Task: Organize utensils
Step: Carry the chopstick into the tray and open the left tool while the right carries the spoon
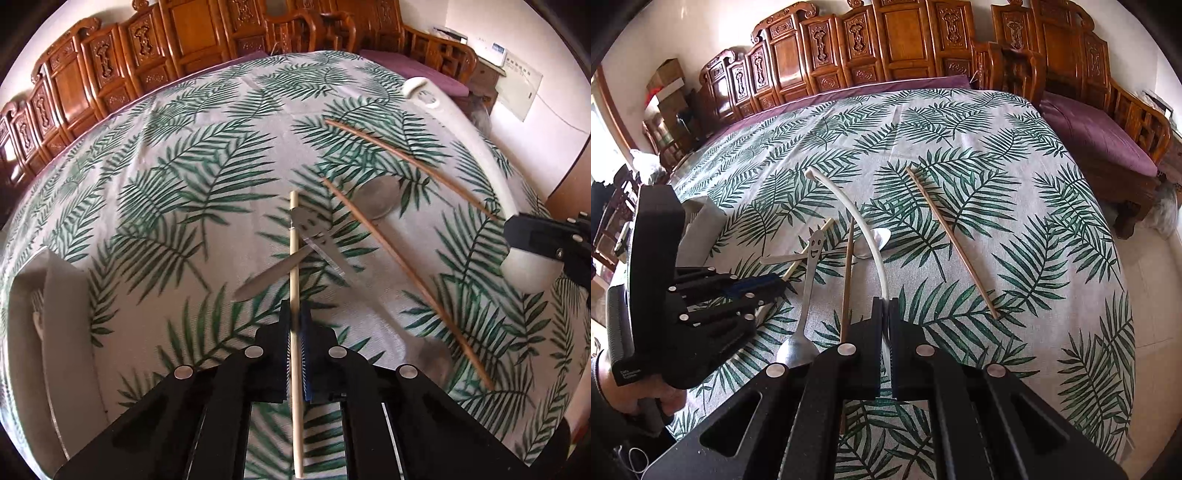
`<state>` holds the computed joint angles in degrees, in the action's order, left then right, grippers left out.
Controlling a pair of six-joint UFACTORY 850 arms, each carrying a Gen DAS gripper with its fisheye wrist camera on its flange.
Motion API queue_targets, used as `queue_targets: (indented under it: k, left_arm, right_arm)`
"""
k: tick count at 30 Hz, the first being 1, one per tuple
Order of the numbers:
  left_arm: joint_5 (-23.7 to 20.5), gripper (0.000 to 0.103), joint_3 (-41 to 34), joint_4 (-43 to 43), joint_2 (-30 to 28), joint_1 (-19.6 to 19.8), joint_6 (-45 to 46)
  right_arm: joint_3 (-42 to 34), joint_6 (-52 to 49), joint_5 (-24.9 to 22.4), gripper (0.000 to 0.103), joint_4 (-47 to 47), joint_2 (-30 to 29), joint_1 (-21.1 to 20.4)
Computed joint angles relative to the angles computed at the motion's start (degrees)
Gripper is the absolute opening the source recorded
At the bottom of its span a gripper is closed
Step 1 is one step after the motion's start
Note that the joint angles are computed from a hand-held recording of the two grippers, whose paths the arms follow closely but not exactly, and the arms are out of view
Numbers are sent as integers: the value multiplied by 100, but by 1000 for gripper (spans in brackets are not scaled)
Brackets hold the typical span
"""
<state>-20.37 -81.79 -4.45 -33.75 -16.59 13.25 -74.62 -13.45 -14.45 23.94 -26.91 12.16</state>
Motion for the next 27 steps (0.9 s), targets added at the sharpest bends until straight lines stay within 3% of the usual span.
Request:
queue_targets:
  k: [8, 11, 27]
  left_arm:
    - [494, 4, 384, 802, 417, 251, -715]
    - [577, 4, 479, 654, 551, 346, -564]
    - [884, 4, 1386, -2369, 1624, 808, 2680]
  right_arm:
    - [-13, 126, 22, 4, -201, 41, 53]
    - [-29, 104, 29, 4, -198, 61, 82]
    - [-101, -8, 3, 4, -196, 132, 315]
